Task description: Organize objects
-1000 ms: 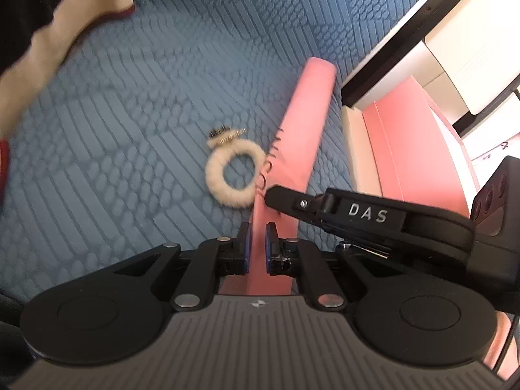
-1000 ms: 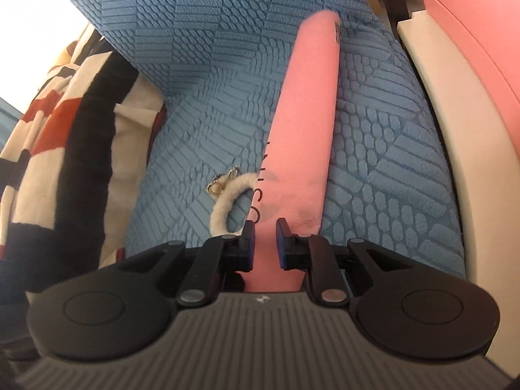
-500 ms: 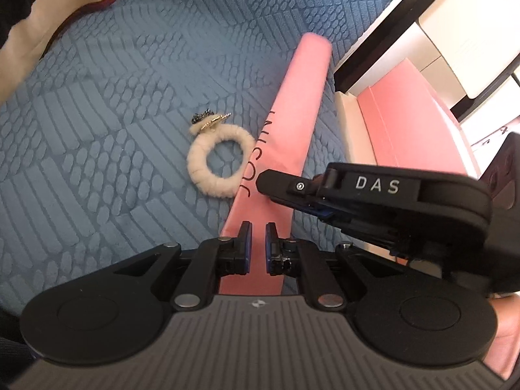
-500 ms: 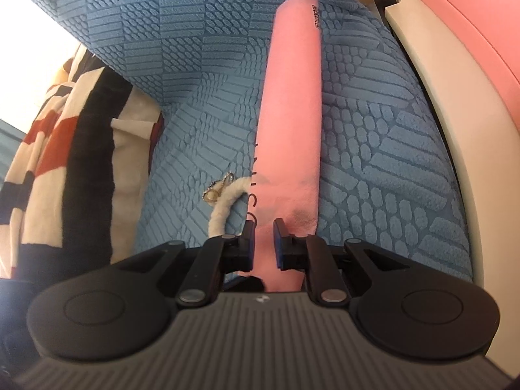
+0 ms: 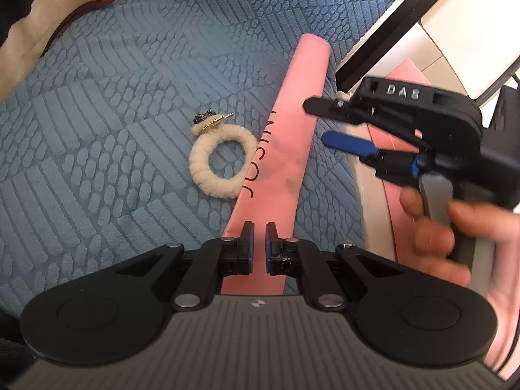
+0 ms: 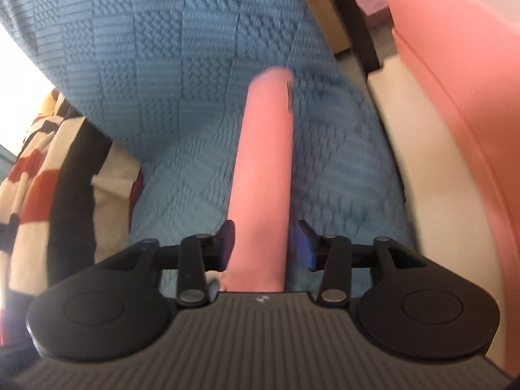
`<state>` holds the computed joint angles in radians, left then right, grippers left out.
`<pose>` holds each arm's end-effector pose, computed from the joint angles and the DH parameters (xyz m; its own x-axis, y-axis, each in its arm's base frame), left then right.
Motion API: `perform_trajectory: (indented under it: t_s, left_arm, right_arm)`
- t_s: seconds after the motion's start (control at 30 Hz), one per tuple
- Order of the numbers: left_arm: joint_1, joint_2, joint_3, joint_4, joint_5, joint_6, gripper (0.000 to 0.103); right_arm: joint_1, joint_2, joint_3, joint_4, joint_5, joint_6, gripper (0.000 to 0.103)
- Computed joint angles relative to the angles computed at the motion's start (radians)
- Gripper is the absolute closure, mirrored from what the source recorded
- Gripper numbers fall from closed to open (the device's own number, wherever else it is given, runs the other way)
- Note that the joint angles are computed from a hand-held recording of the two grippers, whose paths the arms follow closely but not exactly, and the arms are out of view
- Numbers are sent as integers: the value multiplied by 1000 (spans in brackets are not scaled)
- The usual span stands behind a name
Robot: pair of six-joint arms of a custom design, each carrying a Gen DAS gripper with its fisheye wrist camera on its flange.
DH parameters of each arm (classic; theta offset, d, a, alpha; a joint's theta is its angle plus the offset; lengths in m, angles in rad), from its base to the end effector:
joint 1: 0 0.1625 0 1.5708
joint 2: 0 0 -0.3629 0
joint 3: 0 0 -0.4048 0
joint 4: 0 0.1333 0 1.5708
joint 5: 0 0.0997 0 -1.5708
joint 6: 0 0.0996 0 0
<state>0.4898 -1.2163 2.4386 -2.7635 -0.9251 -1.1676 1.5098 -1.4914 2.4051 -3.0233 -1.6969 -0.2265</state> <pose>-0.2281 -0.3406 0.0399 -0.9526 -0.1527 -0.2632 0.0149 0.8405 -0.5416 0.0954 -0.4189 0.1701 -0.9728 -0.0707 0.2204 -0.1705 0.8629 -0.4758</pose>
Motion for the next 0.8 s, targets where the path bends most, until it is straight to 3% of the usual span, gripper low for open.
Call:
perform_trajectory:
  t_s: [0.27,0.4,0.8]
  left_arm:
    - [10,0,2,-15,-5,4,95]
    - [16,2,1,-25,-9,10,95]
    - [15,5,11,-48,0,-20,95]
  right_arm:
    - [-4,95,-84,-1,-3,1,54]
    - [-19,118,-107,26,35,5,54]
    - [-74,6,-71,200,173,-101,56]
